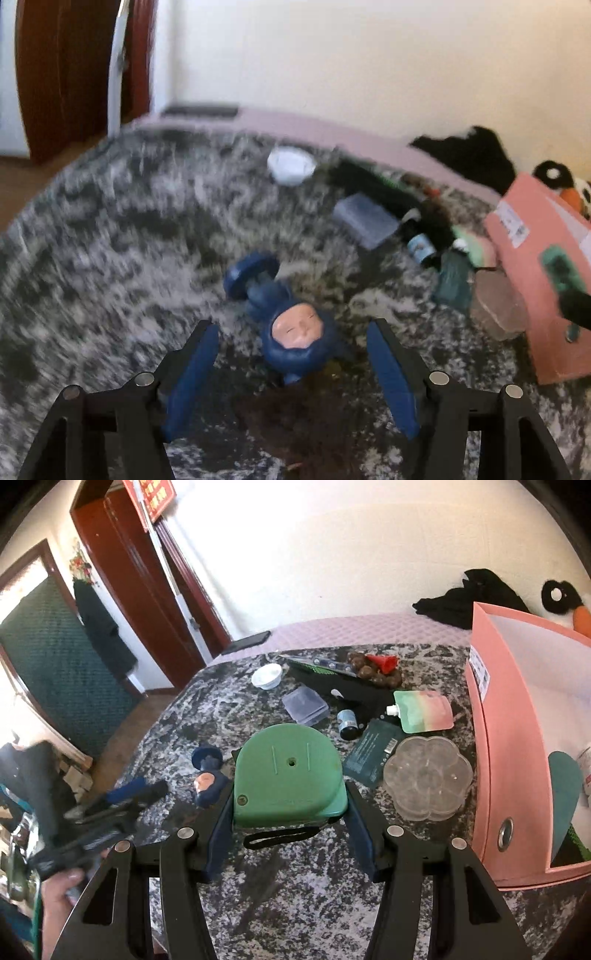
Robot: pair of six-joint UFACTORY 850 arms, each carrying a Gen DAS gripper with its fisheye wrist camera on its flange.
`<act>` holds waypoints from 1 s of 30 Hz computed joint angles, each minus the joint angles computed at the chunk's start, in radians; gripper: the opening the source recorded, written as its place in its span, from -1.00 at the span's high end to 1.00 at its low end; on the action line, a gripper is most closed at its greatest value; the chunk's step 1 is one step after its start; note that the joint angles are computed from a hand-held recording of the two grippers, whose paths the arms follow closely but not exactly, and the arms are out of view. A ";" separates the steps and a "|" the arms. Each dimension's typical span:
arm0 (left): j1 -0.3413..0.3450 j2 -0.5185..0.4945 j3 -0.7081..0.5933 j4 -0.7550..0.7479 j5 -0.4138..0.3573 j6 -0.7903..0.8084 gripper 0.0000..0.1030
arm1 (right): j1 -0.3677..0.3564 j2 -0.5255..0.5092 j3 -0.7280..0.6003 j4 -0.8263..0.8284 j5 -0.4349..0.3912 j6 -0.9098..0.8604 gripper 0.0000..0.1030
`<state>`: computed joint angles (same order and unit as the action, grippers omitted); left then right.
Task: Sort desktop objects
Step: 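Grasp the blue doll with the left tool while the right tool grasps the green tape measure, then carry the doll and tape measure into the pink box and open both tools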
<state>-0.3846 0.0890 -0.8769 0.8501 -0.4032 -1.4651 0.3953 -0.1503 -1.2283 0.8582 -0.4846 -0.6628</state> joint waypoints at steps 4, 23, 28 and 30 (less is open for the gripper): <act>0.038 -0.097 -0.055 -0.099 0.026 0.055 -0.38 | 0.007 -0.018 -0.014 -0.013 -0.004 0.002 -0.15; -0.027 -0.042 -0.118 0.286 0.034 -0.326 -0.12 | -0.001 -0.049 -0.042 -0.007 0.019 -0.025 -0.15; -0.121 0.026 -0.134 0.396 -0.045 -0.387 -0.12 | -0.012 0.012 -0.013 0.087 0.032 -0.107 -0.15; -0.168 0.044 -0.150 0.442 -0.085 -0.406 -0.12 | -0.022 0.045 0.001 0.137 0.037 -0.151 -0.15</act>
